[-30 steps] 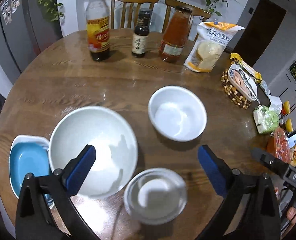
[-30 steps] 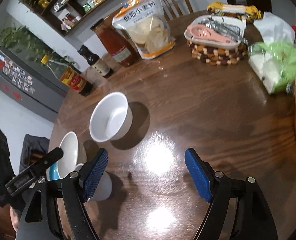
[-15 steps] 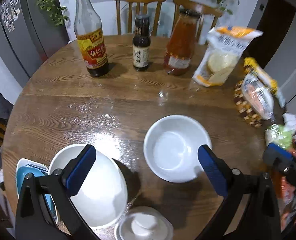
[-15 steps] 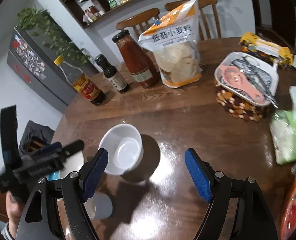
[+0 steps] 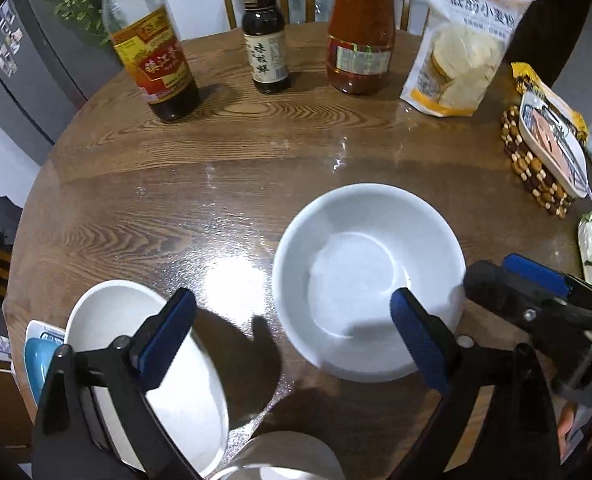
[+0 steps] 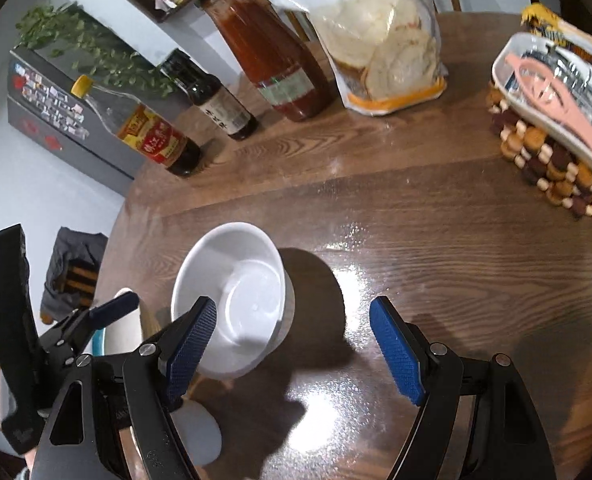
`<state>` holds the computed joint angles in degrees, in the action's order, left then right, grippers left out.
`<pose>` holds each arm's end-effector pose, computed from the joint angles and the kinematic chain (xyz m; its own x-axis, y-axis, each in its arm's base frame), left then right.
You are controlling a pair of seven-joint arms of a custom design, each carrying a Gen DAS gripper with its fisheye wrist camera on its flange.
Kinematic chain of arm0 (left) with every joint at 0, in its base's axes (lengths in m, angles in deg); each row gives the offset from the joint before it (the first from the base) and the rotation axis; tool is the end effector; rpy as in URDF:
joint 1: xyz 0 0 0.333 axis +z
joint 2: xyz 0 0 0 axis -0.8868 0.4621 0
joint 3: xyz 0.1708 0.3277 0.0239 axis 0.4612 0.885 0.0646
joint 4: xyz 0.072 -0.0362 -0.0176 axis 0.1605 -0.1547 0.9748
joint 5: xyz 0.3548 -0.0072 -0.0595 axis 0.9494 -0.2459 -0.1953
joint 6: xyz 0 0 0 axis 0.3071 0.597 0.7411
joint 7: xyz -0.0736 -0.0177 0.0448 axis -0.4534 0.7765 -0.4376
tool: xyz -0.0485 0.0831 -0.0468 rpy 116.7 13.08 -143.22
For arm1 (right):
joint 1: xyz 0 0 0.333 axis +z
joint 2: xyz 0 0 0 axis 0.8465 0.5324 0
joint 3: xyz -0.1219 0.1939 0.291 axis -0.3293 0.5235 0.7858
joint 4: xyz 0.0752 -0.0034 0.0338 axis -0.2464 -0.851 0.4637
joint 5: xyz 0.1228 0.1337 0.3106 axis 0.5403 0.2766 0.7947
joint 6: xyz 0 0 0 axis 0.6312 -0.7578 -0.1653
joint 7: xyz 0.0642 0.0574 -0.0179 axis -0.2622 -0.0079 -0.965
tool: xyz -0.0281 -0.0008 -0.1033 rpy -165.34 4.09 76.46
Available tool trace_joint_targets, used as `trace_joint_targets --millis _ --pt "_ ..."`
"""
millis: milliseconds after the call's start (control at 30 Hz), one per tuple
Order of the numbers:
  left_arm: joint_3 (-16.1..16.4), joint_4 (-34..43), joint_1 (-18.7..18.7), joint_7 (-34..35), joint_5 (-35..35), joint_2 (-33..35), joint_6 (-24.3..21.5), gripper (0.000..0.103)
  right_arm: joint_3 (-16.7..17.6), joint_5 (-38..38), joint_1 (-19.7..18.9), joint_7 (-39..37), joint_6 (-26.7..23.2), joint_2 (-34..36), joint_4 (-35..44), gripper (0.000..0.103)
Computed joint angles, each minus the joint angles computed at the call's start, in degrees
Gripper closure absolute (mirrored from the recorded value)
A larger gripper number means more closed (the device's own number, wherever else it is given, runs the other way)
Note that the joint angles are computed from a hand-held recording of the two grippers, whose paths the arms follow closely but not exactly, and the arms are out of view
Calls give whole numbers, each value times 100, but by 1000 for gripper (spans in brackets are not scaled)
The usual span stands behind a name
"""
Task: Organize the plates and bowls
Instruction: 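Move both grippers to the rim of the smaller white bowl, then close both grippers on the smaller bowl rim and lift it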
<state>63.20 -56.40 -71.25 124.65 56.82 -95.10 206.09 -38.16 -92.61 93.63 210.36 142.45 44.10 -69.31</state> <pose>0.4386 -0.1976 0.5075 -0.2646 -0.9614 -0.0754 -0.8749 0.2722 -0.4005 0.3805 0.4318 0.5028 -0.1173 -0.8515 -0.5110 -0.8573 0.3465 -0.3807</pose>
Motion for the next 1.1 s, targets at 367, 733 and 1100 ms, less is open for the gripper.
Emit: trace_joint_targets --millis 367,733,1100 --pt "8 181 -96 -96 177 257 -167 33 44 510 -35 -699 1 164 111 33" --pt "107 211 -175 201 -132 348 -193 72 102 945 -65 -1439 -71 338 299 61" --pt "98 184 -167 243 -192 326 -132 78 69 1070 5 -1675 -88 386 351 75"
